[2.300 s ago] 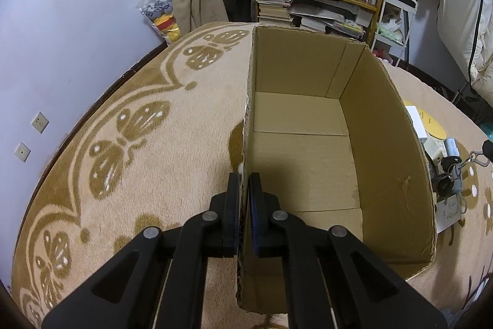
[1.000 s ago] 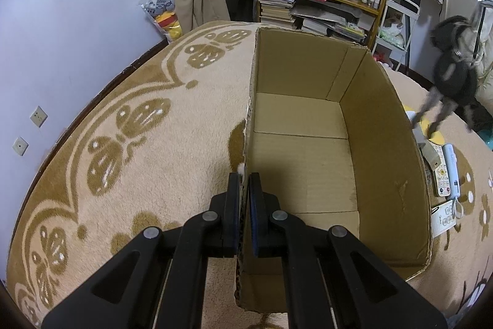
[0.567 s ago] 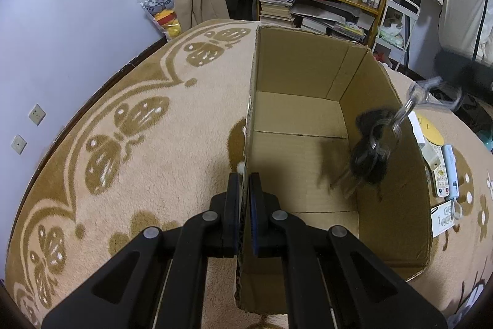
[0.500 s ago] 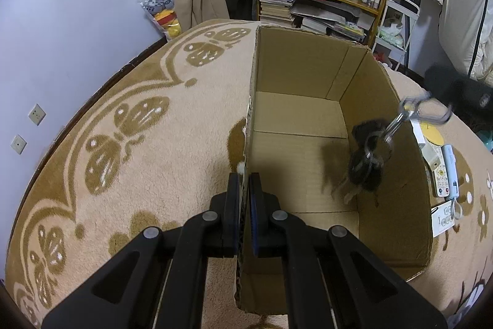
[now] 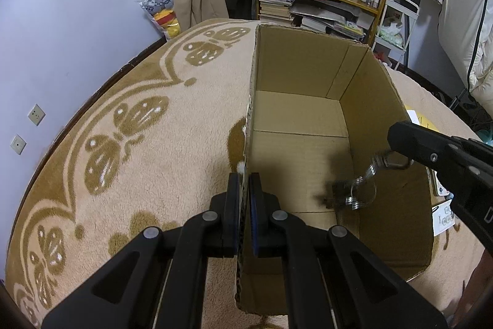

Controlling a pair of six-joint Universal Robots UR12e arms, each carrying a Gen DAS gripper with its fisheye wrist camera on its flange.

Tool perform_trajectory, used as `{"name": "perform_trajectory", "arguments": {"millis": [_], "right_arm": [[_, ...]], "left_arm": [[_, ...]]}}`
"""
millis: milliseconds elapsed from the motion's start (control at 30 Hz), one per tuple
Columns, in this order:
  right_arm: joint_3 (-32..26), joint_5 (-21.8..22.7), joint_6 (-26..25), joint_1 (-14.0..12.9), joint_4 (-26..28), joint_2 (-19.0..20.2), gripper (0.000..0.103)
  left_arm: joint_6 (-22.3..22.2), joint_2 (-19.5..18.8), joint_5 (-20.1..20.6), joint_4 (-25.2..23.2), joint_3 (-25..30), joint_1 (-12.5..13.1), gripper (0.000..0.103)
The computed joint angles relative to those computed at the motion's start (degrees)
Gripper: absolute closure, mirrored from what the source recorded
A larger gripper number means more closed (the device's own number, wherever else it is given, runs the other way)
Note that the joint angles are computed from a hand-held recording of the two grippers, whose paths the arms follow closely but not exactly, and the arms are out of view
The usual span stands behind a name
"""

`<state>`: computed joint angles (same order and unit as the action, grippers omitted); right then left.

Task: Organize rigid objects
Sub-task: 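Carry the keys over the box and open the right tool to drop them, then move the right tool back to the item pile above the round-fob key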

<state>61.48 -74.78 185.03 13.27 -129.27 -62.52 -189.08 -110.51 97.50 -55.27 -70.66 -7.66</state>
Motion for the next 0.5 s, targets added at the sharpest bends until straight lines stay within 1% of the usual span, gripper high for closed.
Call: {"name": "perform_trajectory", "arguments": {"millis": [100,233,267,367,400,433,467,500], "right_arm": [[0.5,0.3,1.0,-0.1,-1.2,-0.2,0.097],[1.1,0.7,2.4,-0.5,-2.7,-0.7,0.096],[1.3,0.5,2.6,-0.6,-3.3,-0.8,0.095],[1.6,0.3,2.8,-0.8,-3.7,-1.3,0.088],[1.8,0.1,3.0,-0.9,-3.9,-1.4,0.080],[2.1,0.0,3.3,-1.1,-4.7,-1.7,0.066],[2.6,0.4,3.6,-1.3,-5.6,-2.0,0.058],[3.2,0.9,4.0,-1.6,-6.9,-2.3,0.044]], "left_arm": [[0.1,0.0,0.0,0.0,0.0,0.0,0.098],[-0.6,0.1,-1.0,0.1,-0.1,0.3,0.098],[-0.5,0.1,-1.0,0.1,-0.2,0.3,0.098],[-0.2,0.1,-0.7,0.2,-0.2,0.2,0.098],[-0.2,0.1,-0.7,0.2,-0.3,0.1,0.098],[-0.3,0.1,-0.7,0.2,-0.3,0.2,0.098],[-0.3,0.1,-0.8,0.2,-0.2,0.1,0.098],[-0.3,0.1,-0.7,0.2,-0.3,0.1,0.098]]}}
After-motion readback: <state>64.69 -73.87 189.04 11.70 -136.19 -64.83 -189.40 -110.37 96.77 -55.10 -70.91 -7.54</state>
